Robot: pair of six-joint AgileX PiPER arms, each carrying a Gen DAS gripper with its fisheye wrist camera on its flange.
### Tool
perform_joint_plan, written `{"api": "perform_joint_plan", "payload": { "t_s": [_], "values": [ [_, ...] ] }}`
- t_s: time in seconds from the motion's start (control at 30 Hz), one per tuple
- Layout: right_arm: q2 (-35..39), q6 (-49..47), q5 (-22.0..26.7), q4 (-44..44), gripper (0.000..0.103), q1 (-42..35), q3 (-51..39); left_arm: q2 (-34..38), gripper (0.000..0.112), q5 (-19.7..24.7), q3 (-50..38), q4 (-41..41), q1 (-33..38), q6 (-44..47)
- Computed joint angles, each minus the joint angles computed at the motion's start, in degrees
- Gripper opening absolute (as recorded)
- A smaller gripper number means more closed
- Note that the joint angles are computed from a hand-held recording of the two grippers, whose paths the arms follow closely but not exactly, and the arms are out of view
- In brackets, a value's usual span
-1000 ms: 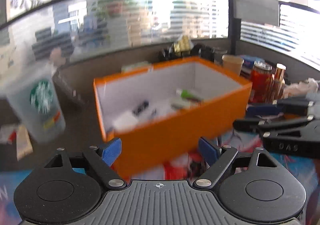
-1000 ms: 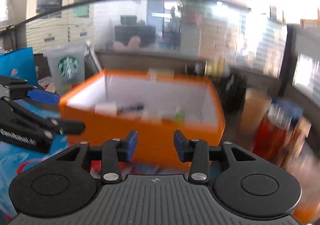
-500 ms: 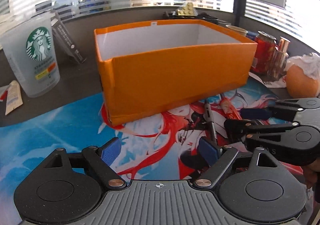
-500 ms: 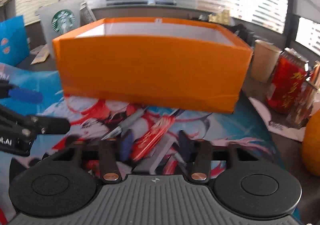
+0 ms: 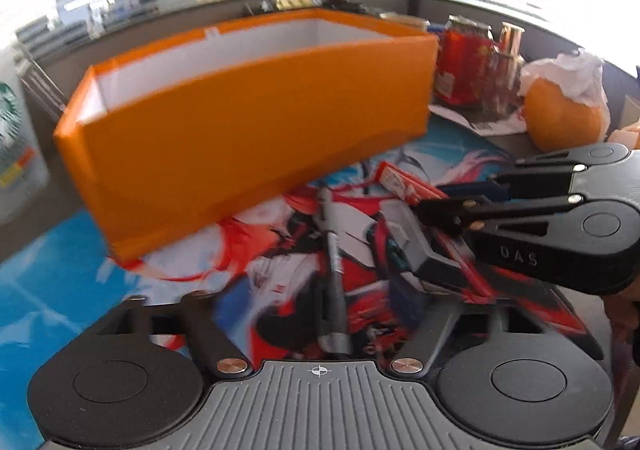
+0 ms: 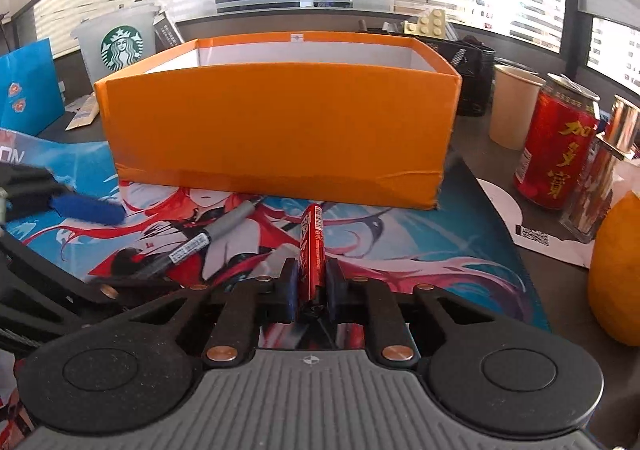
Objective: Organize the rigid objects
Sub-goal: 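Grasp the red marker with the right gripper while the left grasps a dark pen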
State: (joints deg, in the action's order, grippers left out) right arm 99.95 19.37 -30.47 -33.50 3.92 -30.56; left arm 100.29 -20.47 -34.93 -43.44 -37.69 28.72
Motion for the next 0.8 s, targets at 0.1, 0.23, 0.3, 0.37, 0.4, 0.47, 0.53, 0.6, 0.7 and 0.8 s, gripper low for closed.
{"api": "perform_joint_plan", "payload": {
  "t_s": [0.1,0.23,0.3,0.37,0.4,0.47,0.53,0.6,0.7,0.8],
  "values": [
    [0.4,2.2,-1.0,-2.5,0.013,-1.1,-0.2,0.4,0.023,-0.2,-0.7,2.4,-0.2,-1.2],
    [0.8,3.1,-2.0,-3.8,0.013,-2.0,-0.2,0.9,0.011,-2.3,-0.5,0.3,-1.6,0.0],
    [0.9,3.6,-2.3,-4.3,0.013,-2.3,-0.2,1.1,0.011,-3.5,-0.5,-3.3,-3.0,2.9],
    [0.9,3.5,-2.4,-4.1,0.013,-2.2,-0.3,0.8,0.011,-3.1,-0.5,-4.6,-3.4,3.5],
    [0.9,3.6,-2.2,-4.0,0.013,-2.2,-0.3,0.4,0.011,-2.0,-0.6,-4.0,-2.9,3.0],
    [0.5,3.9,-1.6,-4.0,0.013,-2.0,-0.3,-1.2,0.011,0.8,-0.1,-0.2,-1.2,-1.0],
    [-0.1,5.2,-0.5,-5.1,0.013,-2.0,-0.4,-2.8,0.011,1.3,1.0,1.6,-0.7,-3.1],
    [-0.6,6.6,0.2,-6.3,0.013,-2.0,-0.4,-4.6,0.010,0.3,2.2,0.0,-1.2,-2.2],
    [-1.5,13.7,-0.3,-13.1,0.010,-3.1,-0.6,-8.2,0.007,0.2,4.1,0.9,-1.0,-3.3],
    [-2.8,14.1,0.1,-13.5,0.010,-2.0,0.0,-10.0,0.007,-0.4,5.2,-0.9,-1.4,-1.6]
  ]
}}
